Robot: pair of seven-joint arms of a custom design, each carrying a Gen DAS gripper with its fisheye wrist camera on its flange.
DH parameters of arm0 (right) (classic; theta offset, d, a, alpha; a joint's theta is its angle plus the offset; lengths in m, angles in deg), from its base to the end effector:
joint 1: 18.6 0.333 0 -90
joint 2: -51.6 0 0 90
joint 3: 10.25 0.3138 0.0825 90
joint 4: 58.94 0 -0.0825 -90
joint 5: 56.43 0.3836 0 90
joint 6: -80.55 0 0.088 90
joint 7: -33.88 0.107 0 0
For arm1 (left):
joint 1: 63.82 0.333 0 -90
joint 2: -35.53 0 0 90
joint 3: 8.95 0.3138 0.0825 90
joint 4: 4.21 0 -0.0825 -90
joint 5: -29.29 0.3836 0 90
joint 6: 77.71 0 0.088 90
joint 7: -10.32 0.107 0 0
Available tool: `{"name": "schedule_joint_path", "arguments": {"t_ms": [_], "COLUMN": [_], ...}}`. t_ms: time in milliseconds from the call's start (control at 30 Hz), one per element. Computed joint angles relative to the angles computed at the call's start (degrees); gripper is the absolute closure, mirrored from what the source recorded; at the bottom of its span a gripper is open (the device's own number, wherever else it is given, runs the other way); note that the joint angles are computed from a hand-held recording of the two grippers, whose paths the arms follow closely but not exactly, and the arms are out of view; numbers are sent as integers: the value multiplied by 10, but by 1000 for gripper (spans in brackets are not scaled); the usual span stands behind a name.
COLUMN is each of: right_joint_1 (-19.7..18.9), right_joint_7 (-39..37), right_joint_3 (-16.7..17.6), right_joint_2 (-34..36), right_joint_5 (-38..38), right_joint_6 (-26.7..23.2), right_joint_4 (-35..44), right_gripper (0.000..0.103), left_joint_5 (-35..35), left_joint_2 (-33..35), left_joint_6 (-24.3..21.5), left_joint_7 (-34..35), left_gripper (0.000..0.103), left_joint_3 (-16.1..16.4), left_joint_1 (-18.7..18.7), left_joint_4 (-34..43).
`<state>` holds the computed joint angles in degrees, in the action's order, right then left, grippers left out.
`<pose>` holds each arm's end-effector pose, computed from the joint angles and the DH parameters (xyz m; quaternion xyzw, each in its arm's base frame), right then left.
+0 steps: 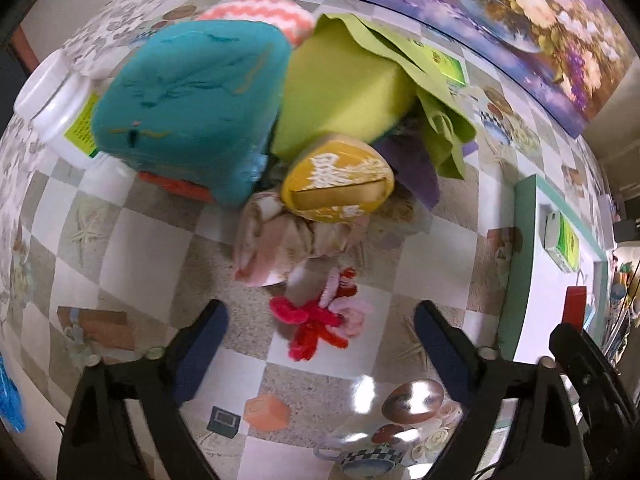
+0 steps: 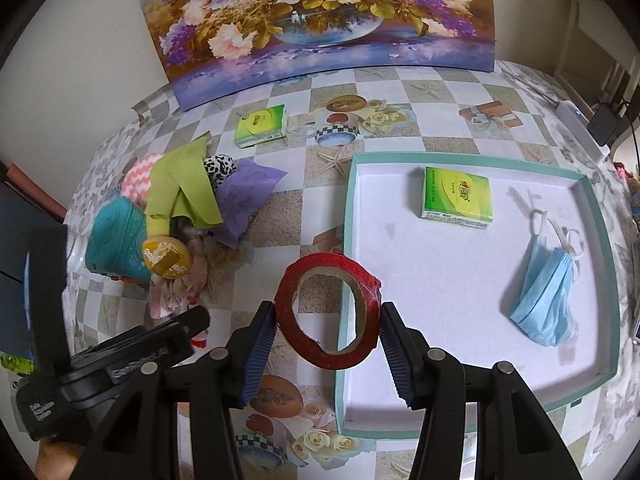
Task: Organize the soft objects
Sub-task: 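Lift the tape roll with the right gripper while the left gripper grasps the red plush toy, then carry the tape roll and plush toy over the tray with both grippers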
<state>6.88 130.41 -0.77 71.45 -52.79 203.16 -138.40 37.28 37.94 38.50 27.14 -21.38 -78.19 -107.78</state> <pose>0.5817 0.3863 0.5590 -0.8284 0.5188 -0.0326 0.2089 0.5334 -0.2585 0.5281 -0.9136 0.3920 -0.0945 0.0525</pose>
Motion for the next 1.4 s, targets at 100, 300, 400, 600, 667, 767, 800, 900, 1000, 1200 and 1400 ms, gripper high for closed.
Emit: {"name": "schedule_joint_path", "arguments": {"t_ms": [100, 300, 400, 600, 667, 767, 800, 900, 1000, 1200, 1400], "right_joint_1": [-2, -3, -3, -5, -6, -11, -14, -18, -19, -42, -73], "right_joint_7": [-1, -2, -2, -1, -1, -2, -2, 12, 42, 96, 128], "right_joint_3": [0, 0, 0, -1, -2, -2, -3, -12, -26, -45, -55], "right_joint_2": [-2, 0, -1, -7, -9, -14, -15, -21, -22, -28, -39], "right_joint_5": [2, 3, 4, 6, 4, 11, 13, 3, -29, -68, -68], "right_joint_6": [1, -2, 0, 7, 11, 17, 19, 25, 18, 8, 8], "right_joint_4": [-2, 0, -1, -4, -5, -8, -9, -14, -15, -25, -45], "right_gripper": [48, 48, 48, 48, 48, 48, 48, 48, 48, 48, 48], "left_joint_5": [-1, -14, -15, -6, 8, 24, 24, 39, 42, 39, 49], "left_joint_2": [17, 19, 13, -16, -23, -32, -41, -50, -33, 1, 46], "left_joint_6": [5, 9, 20, 43, 46, 71, 86, 100, 113, 115, 120], "left_joint_7": [-1, 7, 4, 6, 4, -1, 8, 17, 38, 77, 114], "left_gripper": [22, 53, 61, 68, 69, 69, 69, 69, 69, 69, 68], "left_joint_3": [-2, 3, 4, -1, -4, -10, -8, -16, -20, -23, -19], "left_joint_1": [-5, -6, -6, -3, -3, -4, -1, -2, -3, -19, -48], "left_joint_4": [7, 4, -2, -15, -13, -12, -28, -33, -20, 21, 75]}}
